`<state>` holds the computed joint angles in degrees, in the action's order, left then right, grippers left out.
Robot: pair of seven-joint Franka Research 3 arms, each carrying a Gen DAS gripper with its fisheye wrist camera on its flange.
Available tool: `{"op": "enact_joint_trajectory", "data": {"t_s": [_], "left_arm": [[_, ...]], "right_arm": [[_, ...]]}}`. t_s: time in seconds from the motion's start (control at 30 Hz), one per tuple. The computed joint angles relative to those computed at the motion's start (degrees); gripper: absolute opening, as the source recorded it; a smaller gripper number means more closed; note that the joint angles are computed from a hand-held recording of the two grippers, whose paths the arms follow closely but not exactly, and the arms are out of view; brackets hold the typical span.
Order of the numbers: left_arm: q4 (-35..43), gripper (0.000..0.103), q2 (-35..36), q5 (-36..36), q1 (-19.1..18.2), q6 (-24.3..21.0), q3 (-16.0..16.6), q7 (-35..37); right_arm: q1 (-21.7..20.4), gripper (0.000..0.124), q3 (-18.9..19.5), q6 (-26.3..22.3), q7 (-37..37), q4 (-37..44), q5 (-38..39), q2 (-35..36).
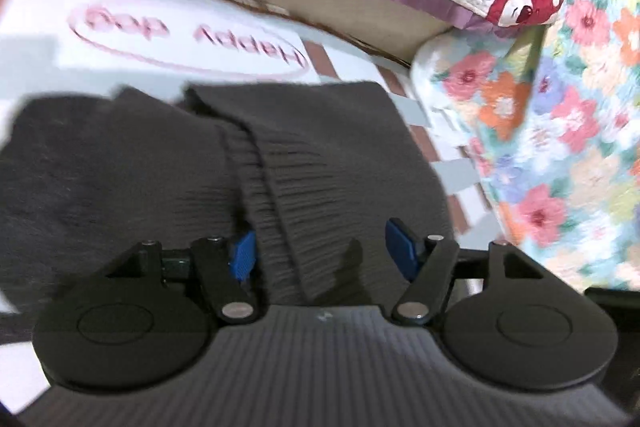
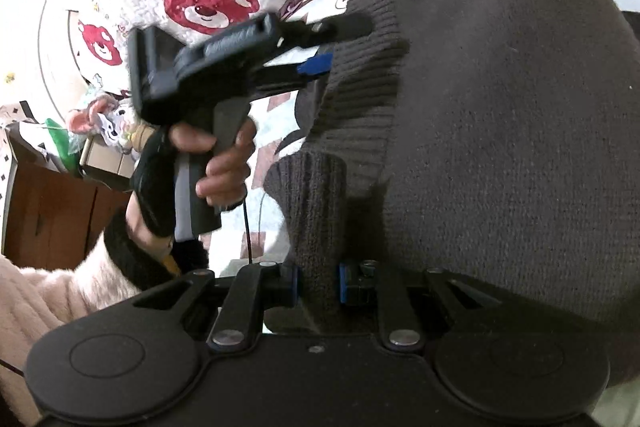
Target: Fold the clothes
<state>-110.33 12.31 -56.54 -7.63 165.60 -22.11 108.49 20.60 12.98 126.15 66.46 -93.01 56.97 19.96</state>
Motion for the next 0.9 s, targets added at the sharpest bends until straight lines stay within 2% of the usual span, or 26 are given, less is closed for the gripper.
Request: {"op": "enact_joint_trajectory", "data": {"t_s": [0.03, 0.07, 0.13, 0.17, 0.23, 0.33, 0.37, 0.4, 0.43, 0.47, 0.5, 0.53, 0.6, 0.67, 0.7, 0.73, 0.8, 0.83, 0.87, 0.9], "left_arm": [[0.58, 0.045, 0.74, 5.06, -1.43, 0.70, 1.23, -2.22], [0.99, 0.004, 1.27, 10.54, -2.71, 1.63, 2.27, -4.29], [1.35, 0.006, 1.54, 20.45, -4.77, 3.65, 3.85, -7.09], [1.16, 0.005, 0.91, 20.90, -4.04, 4.81, 2.67, -5.86], [-0.57, 0.005, -1.79, 16.99, -0.66, 8.81, -1.97, -0.57], [-4.11, 0.005, -6.45, 10.90, 1.31, 12.19, -4.50, 3.80], [-5.61, 0.006, -7.57, 11.43, 0.40, 12.46, -3.21, 2.02], [-7.44, 0.006, -8.27, 15.82, -1.16, 12.49, -0.82, -3.18], [-9.46, 0.006, -8.63, 23.39, -3.11, 12.48, 2.29, -10.88], [-11.05, 0.006, -8.48, 31.54, -4.77, 12.02, 5.25, -19.13], [-11.96, 0.006, -8.12, 36.59, -5.53, 11.18, 6.97, -24.99], [-12.79, 0.006, -8.10, 38.15, -5.34, 10.83, 7.21, -27.48], [-14.48, 0.006, -9.03, 36.62, -4.21, 11.89, 5.96, -27.07], [-15.63, 0.006, -10.21, 38.99, -4.43, 14.45, 6.05, -27.51], [-15.48, 0.006, -10.36, 35.34, -3.84, 15.09, 4.94, -23.71], [-15.33, 0.006, -10.19, 35.71, -3.51, 14.75, 4.86, -23.89], [-14.87, 0.008, -9.19, 44.70, -4.91, 12.80, 8.10, -32.27], [-14.46, 0.015, -8.63, 48.76, -5.12, 11.71, 9.11, -36.07], [-14.05, 0.017, -8.13, 49.58, -4.83, 10.72, 9.28, -36.94], [-13.93, 0.017, -7.79, 46.38, -3.06, 10.58, 7.45, -34.18]], "right_arm": [[0.07, 0.021, 0.02, 0.30, -0.70, -0.14, -0.19, -0.15], [0.36, 0.021, 0.10, 1.29, -1.68, -0.34, -0.36, -0.38], [0.18, 0.021, 0.32, 1.84, -4.59, -1.05, 0.31, -0.93], [0.32, 0.021, 0.38, 1.92, -5.34, -0.80, 0.26, -0.81], [0.00, 0.021, 0.28, 1.03, -6.90, -1.18, 0.33, -1.20], [-1.15, 0.021, 1.06, -1.70, -8.27, 0.03, 4.68, -0.01], [-1.92, 0.021, 1.33, -3.65, -7.88, 0.51, 7.11, 0.71], [-1.58, 0.021, 1.11, -3.64, -7.28, 0.73, 6.77, 0.96], [-1.23, 0.021, 0.93, -3.52, -6.66, 0.93, 6.27, 1.19], [-0.16, 0.021, 0.55, -2.96, -6.52, 1.38, 3.34, 1.38], [0.91, 0.021, 0.21, -2.38, -6.32, 1.85, 0.23, 1.58], [1.65, 0.021, 0.30, -2.03, -7.37, 2.07, -1.88, 1.62], [2.94, 0.021, 0.58, -1.55, -9.26, 2.69, -5.38, 1.78], [4.09, 0.021, 0.71, -0.80, -10.47, 3.05, -8.28, 1.67], [4.66, 0.021, 0.65, 0.08, -11.19, 2.85, -9.83, 1.39], [5.22, 0.021, 0.59, 0.97, -11.92, 2.63, -11.38, 1.10], [6.56, 0.022, 0.43, 4.06, -13.25, 1.09, -14.56, -0.09], [6.66, 0.024, 0.63, 4.40, -13.55, 0.87, -14.80, -0.31], [6.76, 0.032, 0.81, 4.74, -13.84, 0.60, -14.94, -0.55], [5.66, 0.037, 1.20, 3.82, -14.58, -0.38, -12.54, -1.11]]}}
